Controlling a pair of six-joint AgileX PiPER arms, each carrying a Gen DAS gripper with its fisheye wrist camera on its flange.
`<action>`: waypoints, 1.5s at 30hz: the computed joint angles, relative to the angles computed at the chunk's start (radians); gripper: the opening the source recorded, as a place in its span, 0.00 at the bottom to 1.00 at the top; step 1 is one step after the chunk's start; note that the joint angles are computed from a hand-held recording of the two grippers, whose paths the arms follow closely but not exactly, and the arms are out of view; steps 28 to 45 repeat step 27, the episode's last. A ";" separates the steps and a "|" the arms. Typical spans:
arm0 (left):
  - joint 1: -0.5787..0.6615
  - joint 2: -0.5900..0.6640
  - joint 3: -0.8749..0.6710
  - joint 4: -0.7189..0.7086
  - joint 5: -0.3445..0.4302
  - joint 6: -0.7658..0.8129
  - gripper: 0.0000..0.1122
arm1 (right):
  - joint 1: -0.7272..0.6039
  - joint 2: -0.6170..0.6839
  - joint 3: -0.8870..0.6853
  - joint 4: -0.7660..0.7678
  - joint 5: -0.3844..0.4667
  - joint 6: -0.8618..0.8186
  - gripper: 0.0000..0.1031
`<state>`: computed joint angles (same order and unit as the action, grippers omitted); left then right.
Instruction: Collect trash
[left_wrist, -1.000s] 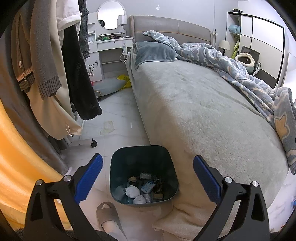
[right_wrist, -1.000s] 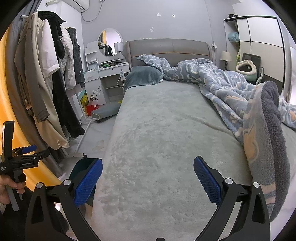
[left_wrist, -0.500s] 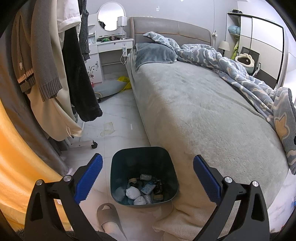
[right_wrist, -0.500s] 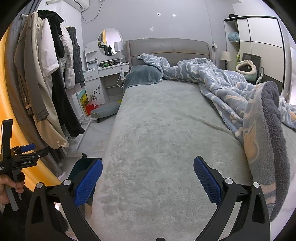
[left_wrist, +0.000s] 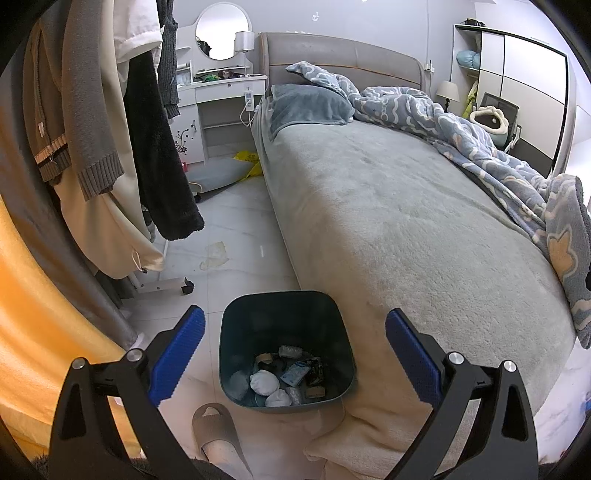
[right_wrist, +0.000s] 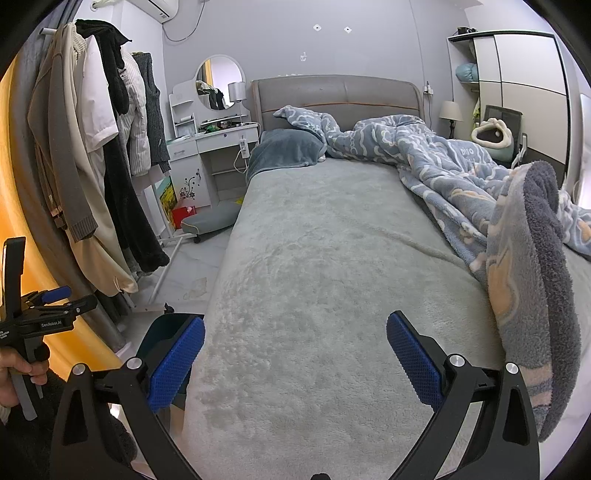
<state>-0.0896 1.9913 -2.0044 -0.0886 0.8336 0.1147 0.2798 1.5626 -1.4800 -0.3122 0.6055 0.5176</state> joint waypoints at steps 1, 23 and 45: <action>0.000 -0.001 0.004 0.001 -0.003 0.000 0.89 | -0.001 0.000 0.000 0.002 -0.001 -0.001 0.97; -0.006 -0.002 0.003 0.010 0.005 -0.011 0.89 | 0.002 0.006 -0.006 -0.001 0.002 0.001 0.97; -0.007 -0.002 0.004 0.010 0.004 -0.015 0.89 | 0.002 0.005 -0.005 0.002 -0.001 -0.001 0.97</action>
